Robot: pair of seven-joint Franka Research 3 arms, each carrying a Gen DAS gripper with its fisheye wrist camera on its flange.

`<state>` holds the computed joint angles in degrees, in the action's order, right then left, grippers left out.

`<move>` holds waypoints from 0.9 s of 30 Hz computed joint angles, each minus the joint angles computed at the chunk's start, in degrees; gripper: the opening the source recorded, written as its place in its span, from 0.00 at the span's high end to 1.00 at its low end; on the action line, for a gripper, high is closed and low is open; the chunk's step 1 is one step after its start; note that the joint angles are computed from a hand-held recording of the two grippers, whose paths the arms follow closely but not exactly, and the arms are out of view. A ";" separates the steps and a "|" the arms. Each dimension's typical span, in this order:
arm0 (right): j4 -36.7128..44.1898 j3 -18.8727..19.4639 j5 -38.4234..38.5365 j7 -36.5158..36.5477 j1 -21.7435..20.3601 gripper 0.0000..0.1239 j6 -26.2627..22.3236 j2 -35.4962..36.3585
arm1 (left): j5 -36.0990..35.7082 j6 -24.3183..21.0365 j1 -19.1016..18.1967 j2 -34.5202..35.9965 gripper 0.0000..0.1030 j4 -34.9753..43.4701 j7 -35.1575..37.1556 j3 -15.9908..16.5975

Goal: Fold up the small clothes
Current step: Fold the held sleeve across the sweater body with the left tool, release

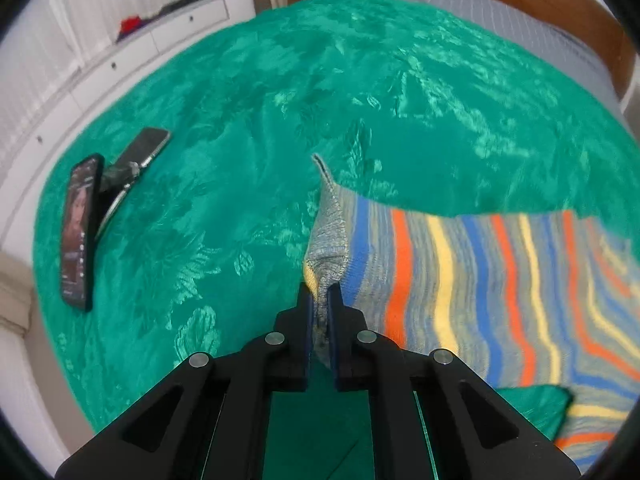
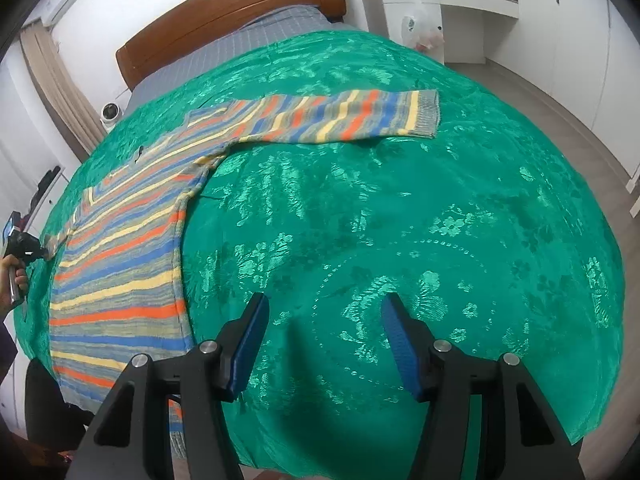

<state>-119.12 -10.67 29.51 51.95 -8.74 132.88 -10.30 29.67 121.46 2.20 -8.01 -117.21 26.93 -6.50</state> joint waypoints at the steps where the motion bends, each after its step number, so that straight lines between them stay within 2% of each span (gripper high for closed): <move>1: -0.17 0.11 -0.23 0.01 0.00 0.53 0.29 -0.11 | 0.36 -0.65 -0.06 0.11 0.96 0.25 -0.96 -0.27; 4: -0.40 0.16 -0.38 0.27 -0.03 0.53 1.10 -0.22 | -0.32 -0.75 -0.15 -2.20 0.96 -2.25 -3.79 -0.34; 8: 0.04 0.13 -0.82 1.00 -0.14 0.53 0.93 0.41 | -2.53 2.83 0.69 -0.24 0.96 -3.74 -4.03 0.94; 13: -0.52 0.00 -0.10 0.91 -0.18 0.53 2.43 -0.44 | 0.30 3.94 0.48 -0.09 0.93 -4.15 -3.21 0.16; 15: -0.55 -0.03 0.14 0.42 -0.04 0.53 2.97 -0.74 | -0.12 6.58 0.28 -2.90 0.78 -6.50 -3.56 0.22; 17: -0.65 0.05 0.65 -0.82 0.32 0.53 4.84 -1.05 | -0.47 9.40 0.21 -6.90 0.27 -9.89 -5.34 -0.11; 18: -0.45 0.02 1.18 -1.32 0.55 0.49 5.49 -0.95 | 0.90 11.34 0.32 -9.79 0.20 -12.49 -7.69 -0.91; 19: -0.11 -0.03 1.84 -1.79 0.79 0.47 6.00 -0.76 | 1.78 13.12 0.34 -11.91 0.15 -14.59 -9.17 -1.54; 21: 1.06 -0.04 4.65 -3.82 1.72 0.45 8.69 0.48 | -0.53 18.24 -1.36 -14.97 0.14 -18.82 -7.87 -1.13; 23: 2.47 0.05 8.45 -7.29 2.86 0.42 11.84 2.60 | -2.88 20.86 -2.34 -15.00 0.14 -20.33 -5.72 -1.07; 24: 3.31 0.25 9.97 -8.46 3.16 0.42 13.16 3.84 | -2.04 21.28 -2.02 -14.47 0.14 -20.50 -5.95 -2.23; 26: 6.26 0.81 14.31 -10.98 3.64 0.42 15.62 7.71 | 2.98 20.58 -0.32 -12.91 0.04 -19.82 -9.12 -5.56; 27: 7.25 1.38 14.96 -11.29 3.58 0.42 17.20 9.24 | 4.47 20.79 -0.18 -12.29 0.02 -19.79 -10.18 -6.11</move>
